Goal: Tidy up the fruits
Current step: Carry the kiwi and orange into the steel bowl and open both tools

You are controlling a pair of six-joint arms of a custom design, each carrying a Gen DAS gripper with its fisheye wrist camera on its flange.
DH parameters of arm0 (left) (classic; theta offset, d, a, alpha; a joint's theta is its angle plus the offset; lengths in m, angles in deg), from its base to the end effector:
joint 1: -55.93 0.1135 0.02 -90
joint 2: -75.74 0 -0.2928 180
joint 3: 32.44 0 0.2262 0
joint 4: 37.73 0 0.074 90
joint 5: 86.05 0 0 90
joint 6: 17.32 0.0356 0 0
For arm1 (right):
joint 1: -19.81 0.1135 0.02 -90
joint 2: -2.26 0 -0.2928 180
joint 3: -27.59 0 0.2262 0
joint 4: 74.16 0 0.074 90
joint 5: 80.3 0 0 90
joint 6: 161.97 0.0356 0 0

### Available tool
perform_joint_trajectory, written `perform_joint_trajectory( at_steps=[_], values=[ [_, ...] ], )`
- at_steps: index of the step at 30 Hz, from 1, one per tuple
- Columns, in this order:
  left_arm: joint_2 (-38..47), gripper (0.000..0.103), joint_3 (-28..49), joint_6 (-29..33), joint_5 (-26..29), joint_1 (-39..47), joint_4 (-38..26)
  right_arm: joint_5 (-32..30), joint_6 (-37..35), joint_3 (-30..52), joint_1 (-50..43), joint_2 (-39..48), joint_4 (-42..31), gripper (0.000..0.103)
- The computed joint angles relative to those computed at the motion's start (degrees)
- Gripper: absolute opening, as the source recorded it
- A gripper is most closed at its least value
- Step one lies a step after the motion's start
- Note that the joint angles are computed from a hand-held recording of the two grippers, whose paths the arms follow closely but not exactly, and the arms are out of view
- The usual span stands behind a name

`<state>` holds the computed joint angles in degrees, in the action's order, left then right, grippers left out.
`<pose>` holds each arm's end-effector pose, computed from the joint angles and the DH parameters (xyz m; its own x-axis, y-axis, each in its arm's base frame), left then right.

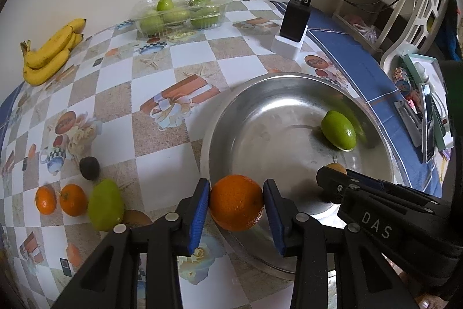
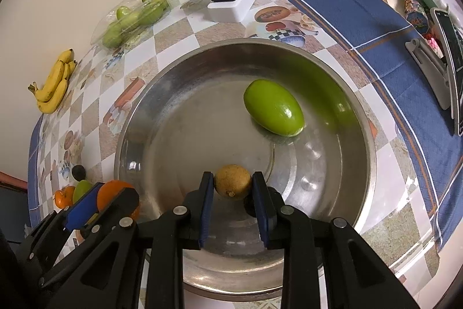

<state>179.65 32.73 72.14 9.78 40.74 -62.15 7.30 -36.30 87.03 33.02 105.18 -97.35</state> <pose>0.3042 -0.0863 0.1585 -0.8639 0.2248 -0.4506 0.2968 0.9502 -0.0949 0.2849 0.0684 0.1426 -0.8688 0.3945 -0.2993 0.3227 0.9095 0.2622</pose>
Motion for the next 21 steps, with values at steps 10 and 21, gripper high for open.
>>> perform_joint_trajectory(
  at_steps=[10, 21],
  values=[
    [-0.2, 0.046, 0.6, -0.1, 0.5, 0.6, -0.8, 0.2, 0.2, 0.2, -0.1, -0.1, 0.0, 0.030],
    [-1.8, 0.046, 0.7, -1.3, 0.3, 2.9, -1.8, 1.8, 0.3, -0.1, 0.4, -1.9, 0.0, 0.030]
  ],
)
